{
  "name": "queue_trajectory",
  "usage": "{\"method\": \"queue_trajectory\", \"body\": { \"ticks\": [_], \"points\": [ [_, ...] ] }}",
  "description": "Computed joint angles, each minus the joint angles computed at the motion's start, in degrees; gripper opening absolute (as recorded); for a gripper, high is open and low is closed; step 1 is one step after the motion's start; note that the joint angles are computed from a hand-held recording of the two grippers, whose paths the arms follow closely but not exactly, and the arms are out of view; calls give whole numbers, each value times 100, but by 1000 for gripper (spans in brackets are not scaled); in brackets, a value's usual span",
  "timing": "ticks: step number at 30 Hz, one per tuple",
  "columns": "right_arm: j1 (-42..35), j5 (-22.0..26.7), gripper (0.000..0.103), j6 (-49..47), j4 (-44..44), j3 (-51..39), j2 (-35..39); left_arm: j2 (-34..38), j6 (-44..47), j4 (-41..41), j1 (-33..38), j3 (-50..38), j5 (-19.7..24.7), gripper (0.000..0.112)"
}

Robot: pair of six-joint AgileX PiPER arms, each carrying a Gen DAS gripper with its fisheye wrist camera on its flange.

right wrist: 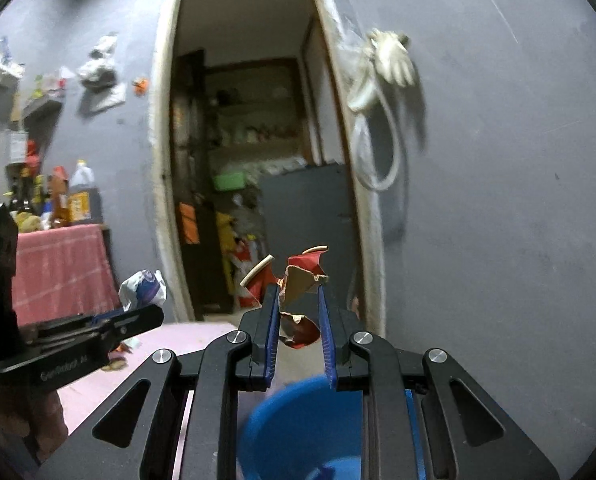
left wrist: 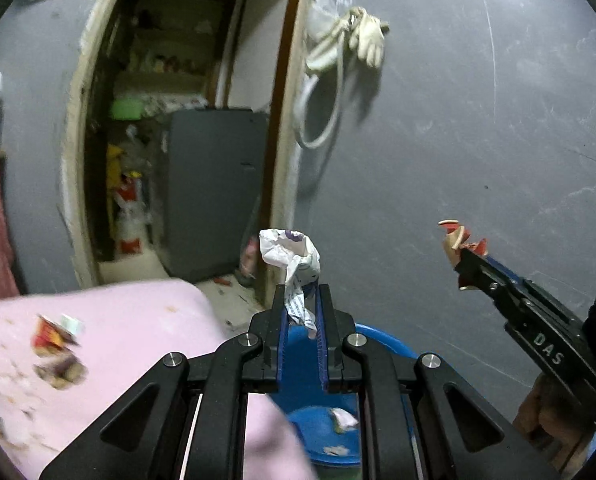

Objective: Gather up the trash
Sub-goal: 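Lift both held pieces and carry them over the blue bucket, then open the left tool and then the right tool to drop both pieces into the bucket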

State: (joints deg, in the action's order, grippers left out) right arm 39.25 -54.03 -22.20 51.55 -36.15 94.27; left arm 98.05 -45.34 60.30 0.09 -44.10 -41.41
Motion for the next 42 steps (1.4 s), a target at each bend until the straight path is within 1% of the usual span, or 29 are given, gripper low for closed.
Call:
{"method": "queue_trajectory", "body": {
  "ticks": [2,5,7,11,16,17,18,20,23,25,26,27,28,29,31,34,36,38,42],
  "points": [
    [-249,472,17,61,53,-26,-21,165,-225,95,-197,-150,185,10],
    [-630,1043,17,352,-148,10,-8,450,-752,438,-474,-467,530,10],
    [-798,1319,17,477,-243,-12,45,607,-1085,698,-631,-657,770,10],
    [-1108,1829,18,1029,-737,-36,107,951,-1648,1175,-818,-932,1030,10],
    [-1261,2207,18,1117,-847,-199,320,1410,-2406,1739,-859,-1318,1201,10],
    [-1274,2265,18,1101,-827,-236,354,1514,-2695,1975,-847,-1451,1232,10],
    [-1282,2323,18,1059,-784,-273,374,1560,-2760,2021,-841,-1460,1240,10],
    [-1330,2432,18,1088,-807,-338,417,1722,-3326,2511,-829,-1682,1301,11],
    [-1416,2592,18,1167,-889,-407,454,1899,-3837,2981,-744,-1884,1247,12],
    [-1451,2694,20,1135,-859,-464,472,2009,-4126,3279,-702,-2020,1257,15],
    [-1461,2708,24,1135,-857,-471,482,2053,-4200,3358,-679,-2062,1233,16],
    [-1468,2722,28,1117,-836,-493,499,2091,-4240,3397,-665,-2100,1222,17],
    [-1474,2731,29,1118,-827,-485,492,2123,-4266,3431,-646,-2136,1212,19],
    [-1470,2741,29,1099,-797,-494,491,2140,-4239,3417,-623,-2145,1196,24],
    [-1461,2757,29,1015,-693,-523,495,2127,-4201,3392,-562,-2143,1144,29],
    [-1485,2798,32,965,-639,-559,509,2047,-4055,3213,-521,-2016,1104,32],
    [-1486,2784,40,1036,-703,-544,498,1933,-3823,2963,-470,-1844,1118,39],
    [-1489,2758,45,1045,-720,-558,507,1806,-3366,2470,-407,-1629,1120,53],
    [-1425,2691,54,907,-563,-614,542,1653,-3033,2116,-239,-1524,1131,58]
  ]
}}
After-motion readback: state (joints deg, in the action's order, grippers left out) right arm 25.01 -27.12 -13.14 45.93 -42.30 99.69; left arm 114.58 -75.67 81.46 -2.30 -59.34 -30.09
